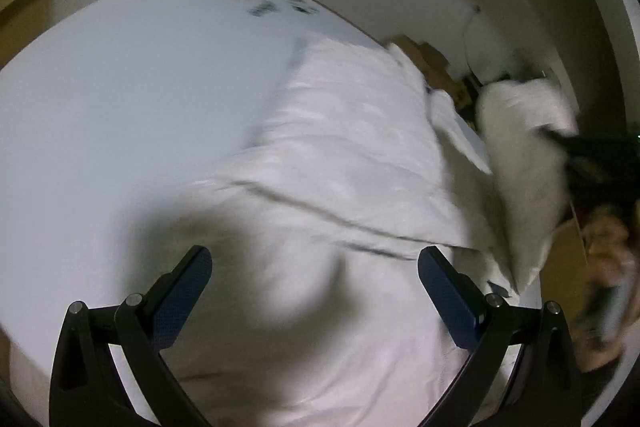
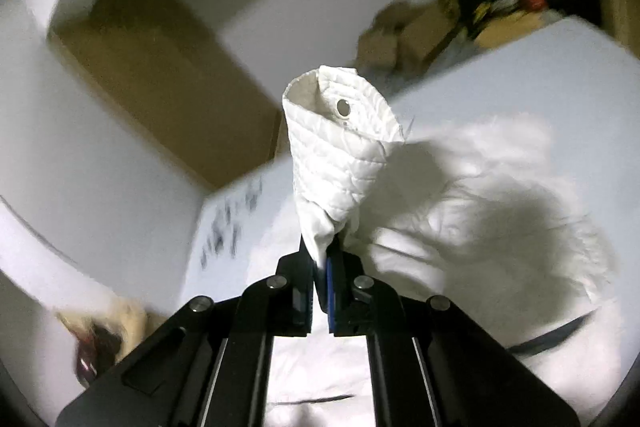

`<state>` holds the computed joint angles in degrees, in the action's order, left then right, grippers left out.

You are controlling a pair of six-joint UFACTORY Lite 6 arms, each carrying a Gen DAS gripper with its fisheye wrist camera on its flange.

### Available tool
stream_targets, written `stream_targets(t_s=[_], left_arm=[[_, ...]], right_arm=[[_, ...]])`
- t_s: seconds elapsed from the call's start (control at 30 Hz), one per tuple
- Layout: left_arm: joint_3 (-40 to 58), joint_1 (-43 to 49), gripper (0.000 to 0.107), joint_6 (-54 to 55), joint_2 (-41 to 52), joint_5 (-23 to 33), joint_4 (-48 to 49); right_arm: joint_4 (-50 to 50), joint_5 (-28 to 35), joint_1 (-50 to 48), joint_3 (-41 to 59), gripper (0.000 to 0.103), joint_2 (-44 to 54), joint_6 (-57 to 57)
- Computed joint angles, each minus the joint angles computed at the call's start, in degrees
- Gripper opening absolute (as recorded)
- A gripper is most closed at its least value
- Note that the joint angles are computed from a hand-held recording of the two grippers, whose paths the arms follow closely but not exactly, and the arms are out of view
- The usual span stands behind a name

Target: Fold large clothes

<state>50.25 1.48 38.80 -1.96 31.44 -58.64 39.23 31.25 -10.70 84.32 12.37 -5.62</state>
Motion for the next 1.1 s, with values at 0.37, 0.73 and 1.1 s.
stream_targets(t_s=[0.37,0.73,1.1], left_arm=[[-10.08,13.16,0.103,15.53,-5.3,8.35,-8.12],[-9.01,13.4,0.103,15.07,-3.63,8.48,-6.46],[-9.71,13.17,0.103,10.03,-5.33,7.05,-3.7]], right_arm=[[4.74,-7.2,14.56,-7.57,0.073,5.96,-7.81],[-4.1,4.38,-2.5,13.8,0.036,28.52,-0.74],[14.78,5.93,-31.82,-2.36,0.058,19.71,-29.76]])
